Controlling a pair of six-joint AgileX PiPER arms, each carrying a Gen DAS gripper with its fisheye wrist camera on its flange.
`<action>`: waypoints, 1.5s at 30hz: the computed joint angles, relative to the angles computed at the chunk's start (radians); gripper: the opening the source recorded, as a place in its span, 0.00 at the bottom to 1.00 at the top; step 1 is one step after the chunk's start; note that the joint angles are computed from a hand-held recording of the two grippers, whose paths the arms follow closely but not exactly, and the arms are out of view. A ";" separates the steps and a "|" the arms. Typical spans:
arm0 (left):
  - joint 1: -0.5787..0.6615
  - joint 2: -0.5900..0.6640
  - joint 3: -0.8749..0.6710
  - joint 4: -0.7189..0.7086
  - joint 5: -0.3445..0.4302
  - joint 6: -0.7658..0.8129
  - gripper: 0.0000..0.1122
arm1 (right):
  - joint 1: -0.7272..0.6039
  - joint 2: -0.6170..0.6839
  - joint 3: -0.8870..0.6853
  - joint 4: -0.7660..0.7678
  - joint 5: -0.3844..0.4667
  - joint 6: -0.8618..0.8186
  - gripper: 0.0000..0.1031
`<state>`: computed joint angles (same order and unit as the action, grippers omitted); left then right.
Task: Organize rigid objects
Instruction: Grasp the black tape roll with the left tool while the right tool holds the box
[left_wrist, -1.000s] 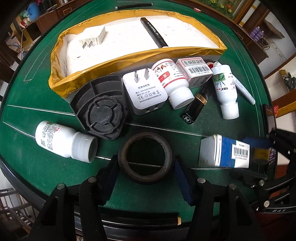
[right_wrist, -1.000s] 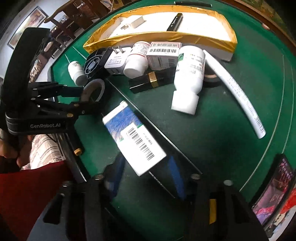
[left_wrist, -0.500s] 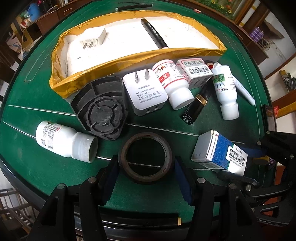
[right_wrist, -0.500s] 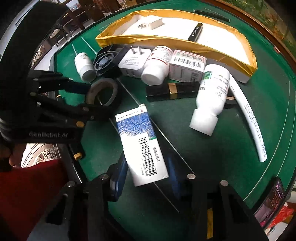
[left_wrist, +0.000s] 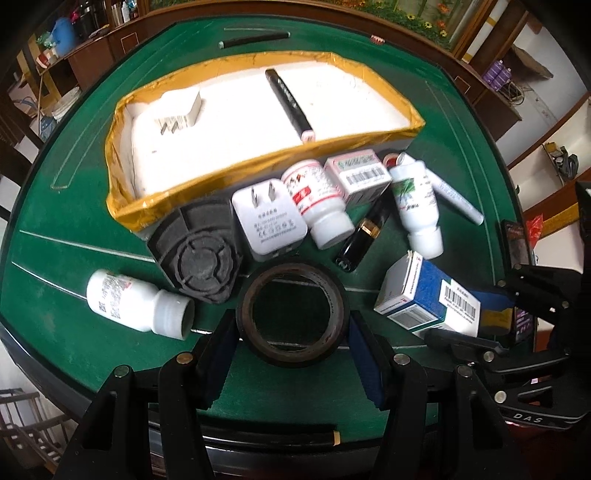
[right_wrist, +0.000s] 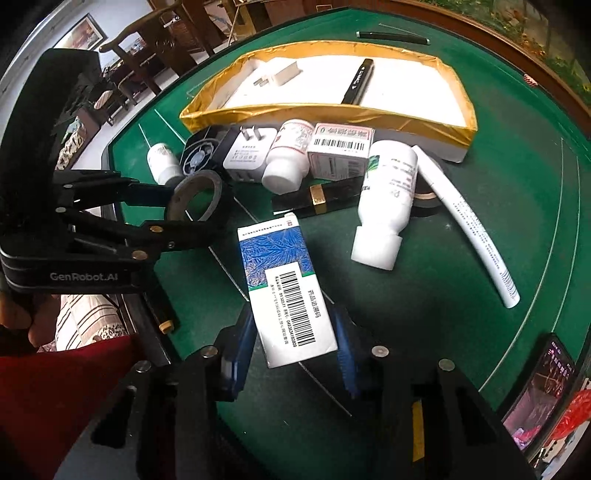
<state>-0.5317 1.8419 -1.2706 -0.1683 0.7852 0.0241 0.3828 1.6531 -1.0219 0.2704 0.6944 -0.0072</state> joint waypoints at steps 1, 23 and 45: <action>-0.001 0.003 -0.014 0.000 0.006 -0.004 0.56 | 0.004 0.000 -0.001 -0.002 -0.004 0.008 0.38; 0.016 0.022 -0.166 0.005 0.041 -0.019 0.56 | -0.004 -0.021 -0.029 -0.057 -0.019 0.092 0.38; 0.047 0.116 -0.372 0.006 0.092 0.017 0.56 | -0.009 -0.012 -0.077 -0.116 -0.034 0.190 0.38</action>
